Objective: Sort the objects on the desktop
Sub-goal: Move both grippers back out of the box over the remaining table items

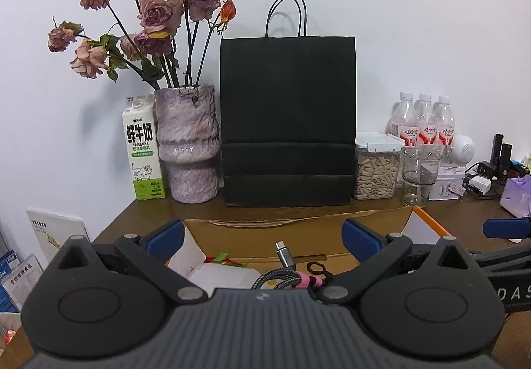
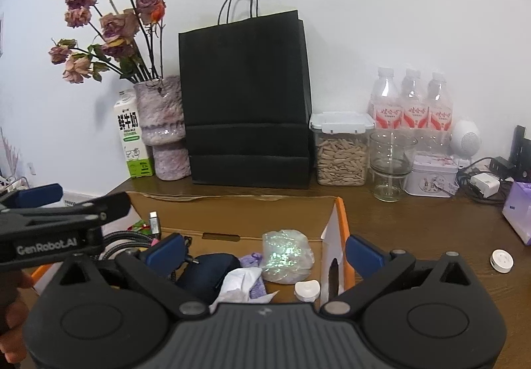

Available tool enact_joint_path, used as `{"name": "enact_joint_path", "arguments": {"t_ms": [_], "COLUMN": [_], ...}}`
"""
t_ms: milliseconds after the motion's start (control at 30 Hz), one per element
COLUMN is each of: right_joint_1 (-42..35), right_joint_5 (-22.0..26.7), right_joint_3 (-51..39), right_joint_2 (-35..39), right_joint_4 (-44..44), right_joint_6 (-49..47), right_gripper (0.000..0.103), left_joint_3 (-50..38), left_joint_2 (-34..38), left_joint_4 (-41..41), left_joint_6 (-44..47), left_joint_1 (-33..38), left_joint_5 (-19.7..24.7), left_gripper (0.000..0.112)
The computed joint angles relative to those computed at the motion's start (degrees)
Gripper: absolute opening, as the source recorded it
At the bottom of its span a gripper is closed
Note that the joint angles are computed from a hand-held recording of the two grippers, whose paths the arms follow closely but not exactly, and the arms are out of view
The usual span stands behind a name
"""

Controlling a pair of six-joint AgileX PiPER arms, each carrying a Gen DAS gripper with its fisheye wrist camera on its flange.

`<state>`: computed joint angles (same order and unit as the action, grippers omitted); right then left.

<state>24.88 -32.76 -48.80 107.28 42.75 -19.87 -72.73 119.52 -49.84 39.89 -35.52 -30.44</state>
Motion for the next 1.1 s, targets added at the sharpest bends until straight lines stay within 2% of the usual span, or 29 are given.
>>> {"name": "enact_joint_path", "arguments": {"t_ms": [233, 433, 733, 1100], "right_joint_1": [1.39, 4.99, 13.09, 23.36], "right_joint_5": [-1.15, -4.04, -8.65, -13.58], "right_joint_3": [1.09, 2.99, 7.62, 13.65], "right_joint_2": [-1.69, -3.81, -8.37, -10.48], "right_joint_4": [2.63, 8.16, 17.83, 27.42], "right_joint_6": [-2.39, -6.84, -12.58, -14.66], "right_gripper": [0.103, 0.103, 0.103, 0.103], "left_joint_3": [2.38, 6.84, 17.36, 28.91], "left_joint_2": [-2.22, -5.98, -13.22, -18.52], "left_joint_4": [1.22, 3.46, 6.06, 11.27], "left_joint_6": [-1.72, -4.06, -7.55, -13.95], "left_joint_1": [-0.17, -0.36, -1.30, 0.17], "left_joint_5": [-0.53, -1.38, -3.77, -3.99], "left_gripper": [0.103, 0.103, 0.103, 0.103]}}
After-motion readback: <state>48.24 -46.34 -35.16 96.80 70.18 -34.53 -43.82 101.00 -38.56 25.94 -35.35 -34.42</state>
